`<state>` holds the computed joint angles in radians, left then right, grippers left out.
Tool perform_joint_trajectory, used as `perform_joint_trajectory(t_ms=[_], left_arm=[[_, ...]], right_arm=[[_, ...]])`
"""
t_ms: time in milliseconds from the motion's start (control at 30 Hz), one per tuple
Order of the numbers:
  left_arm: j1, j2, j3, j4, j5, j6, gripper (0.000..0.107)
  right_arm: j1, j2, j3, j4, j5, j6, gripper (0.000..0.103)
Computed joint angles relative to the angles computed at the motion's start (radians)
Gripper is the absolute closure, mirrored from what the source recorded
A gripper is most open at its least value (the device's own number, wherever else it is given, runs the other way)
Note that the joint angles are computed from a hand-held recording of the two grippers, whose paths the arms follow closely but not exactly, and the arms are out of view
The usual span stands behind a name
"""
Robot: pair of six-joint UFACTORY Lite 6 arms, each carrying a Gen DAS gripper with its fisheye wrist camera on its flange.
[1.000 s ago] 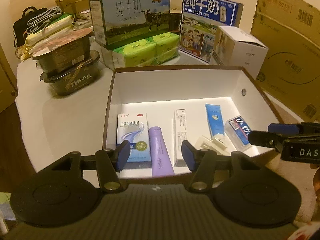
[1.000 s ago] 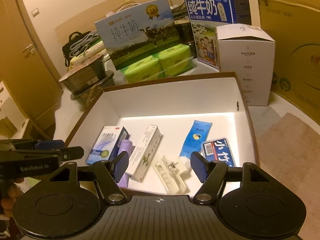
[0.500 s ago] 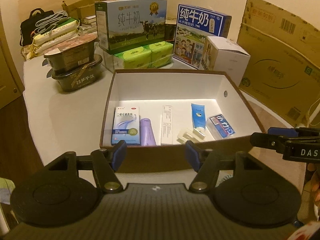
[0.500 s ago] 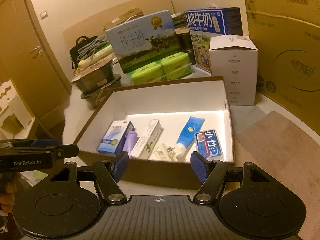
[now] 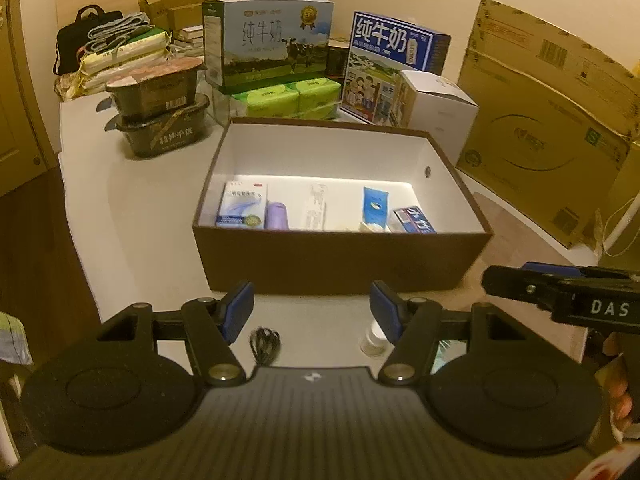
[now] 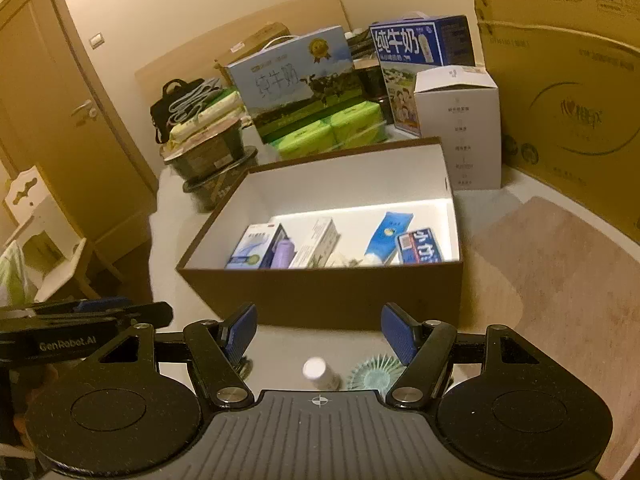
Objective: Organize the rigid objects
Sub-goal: 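Move both open tools back over the remaining items on the table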
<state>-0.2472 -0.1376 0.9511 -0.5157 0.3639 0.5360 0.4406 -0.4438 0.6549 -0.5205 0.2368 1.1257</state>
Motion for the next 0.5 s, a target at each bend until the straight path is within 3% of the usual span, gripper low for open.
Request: perform_joint_trajectory(t_ms=[500], left_arm=[[-0.044, -0.245, -0.246, 0.068, 0.007, -0.092, 0.045]], right_arm=[[0.254, -0.206, -0.142, -0.253, 0.226, 0.371, 0.034]])
